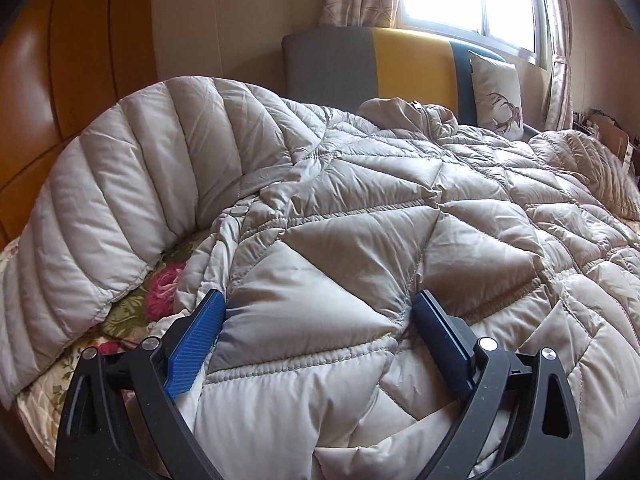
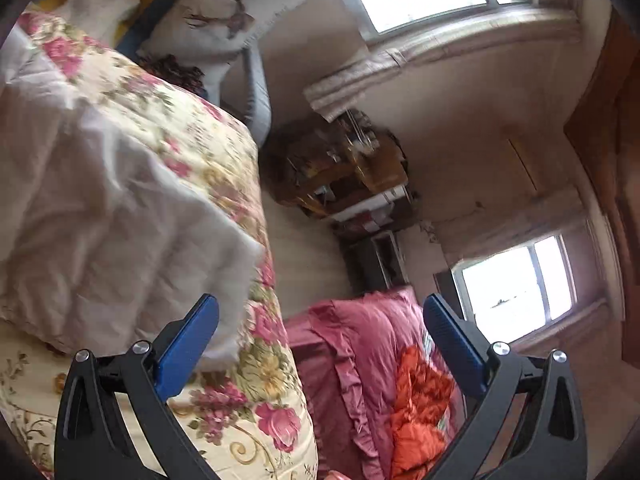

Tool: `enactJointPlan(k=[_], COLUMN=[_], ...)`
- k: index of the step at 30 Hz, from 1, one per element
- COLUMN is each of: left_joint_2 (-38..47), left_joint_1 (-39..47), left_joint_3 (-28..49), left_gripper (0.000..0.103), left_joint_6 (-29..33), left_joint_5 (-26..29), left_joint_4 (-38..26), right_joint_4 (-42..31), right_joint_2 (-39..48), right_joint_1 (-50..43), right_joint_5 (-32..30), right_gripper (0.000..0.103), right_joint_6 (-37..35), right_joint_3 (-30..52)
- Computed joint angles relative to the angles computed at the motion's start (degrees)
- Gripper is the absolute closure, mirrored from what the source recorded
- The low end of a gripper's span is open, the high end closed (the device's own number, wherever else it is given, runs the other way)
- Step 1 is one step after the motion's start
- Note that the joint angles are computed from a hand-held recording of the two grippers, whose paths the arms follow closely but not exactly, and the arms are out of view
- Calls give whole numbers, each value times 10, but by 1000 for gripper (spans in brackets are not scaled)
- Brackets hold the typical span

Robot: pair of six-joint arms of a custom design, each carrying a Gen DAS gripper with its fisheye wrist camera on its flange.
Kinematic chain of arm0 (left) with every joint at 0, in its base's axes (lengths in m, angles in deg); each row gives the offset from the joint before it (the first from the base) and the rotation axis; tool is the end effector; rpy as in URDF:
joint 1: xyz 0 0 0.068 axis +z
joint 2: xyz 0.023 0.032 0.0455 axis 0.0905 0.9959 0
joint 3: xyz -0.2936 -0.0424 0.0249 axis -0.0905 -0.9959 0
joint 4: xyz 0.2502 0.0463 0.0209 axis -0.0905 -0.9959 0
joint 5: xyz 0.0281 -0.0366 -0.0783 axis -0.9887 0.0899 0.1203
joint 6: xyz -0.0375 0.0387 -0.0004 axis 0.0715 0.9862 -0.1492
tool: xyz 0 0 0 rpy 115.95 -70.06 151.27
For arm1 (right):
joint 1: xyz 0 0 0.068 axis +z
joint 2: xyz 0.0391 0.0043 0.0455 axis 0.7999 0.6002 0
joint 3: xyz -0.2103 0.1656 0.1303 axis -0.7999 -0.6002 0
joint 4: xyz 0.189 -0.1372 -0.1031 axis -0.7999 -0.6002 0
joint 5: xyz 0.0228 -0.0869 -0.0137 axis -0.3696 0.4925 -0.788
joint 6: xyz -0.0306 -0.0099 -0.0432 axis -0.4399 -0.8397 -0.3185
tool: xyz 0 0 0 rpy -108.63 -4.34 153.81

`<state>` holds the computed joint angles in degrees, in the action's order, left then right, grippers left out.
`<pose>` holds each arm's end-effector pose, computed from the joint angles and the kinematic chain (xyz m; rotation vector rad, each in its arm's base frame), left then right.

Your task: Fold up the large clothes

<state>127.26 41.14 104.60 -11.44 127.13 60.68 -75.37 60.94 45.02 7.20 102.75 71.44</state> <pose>0.4195 0.2727 0.1684 0.5927 2.1398 -0.2294 0.2199 -0.0642 0.2560 0.8949 2.3526 -1.6434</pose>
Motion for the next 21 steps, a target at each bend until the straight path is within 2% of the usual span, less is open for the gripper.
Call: enactJointPlan(k=[1, 3, 5, 7, 10, 13, 17, 21], left_joint_2=[0, -1, -1, -3, -7, -9, -9, -8], left_joint_1=[0, 0, -1, -1, -2, -3, -3, -4], left_joint_3=[-1, -3, -3, -6, -11, -17, -16, -14], left_gripper=[9, 9, 9, 9, 9, 9, 9, 9], left_joint_6=[0, -1, -1, 0, -2, -4, -3, -3], left_joint_5=[0, 0, 0, -2, -6, -8, -7, -8], left_joint_4=[1, 3, 3, 6, 12, 18, 17, 16], right_joint_4=[7, 61, 132, 185, 232, 252, 306, 325], right_joint_2=[-26, -103, -178, -192, -99, 25, 134, 261], right_joint_1=[-14, -6, 39, 97, 213, 311, 405, 436], right_joint_5=[-25, -106, -194, -247, -261, -246, -242, -294], right_gripper=[2, 2, 2, 2, 2, 2, 2, 2], right_joint_6=[26, 34, 58, 106, 200, 205, 140, 85], right_joint_3=[-12, -46, -95, -123, -93, 17, 172, 326])
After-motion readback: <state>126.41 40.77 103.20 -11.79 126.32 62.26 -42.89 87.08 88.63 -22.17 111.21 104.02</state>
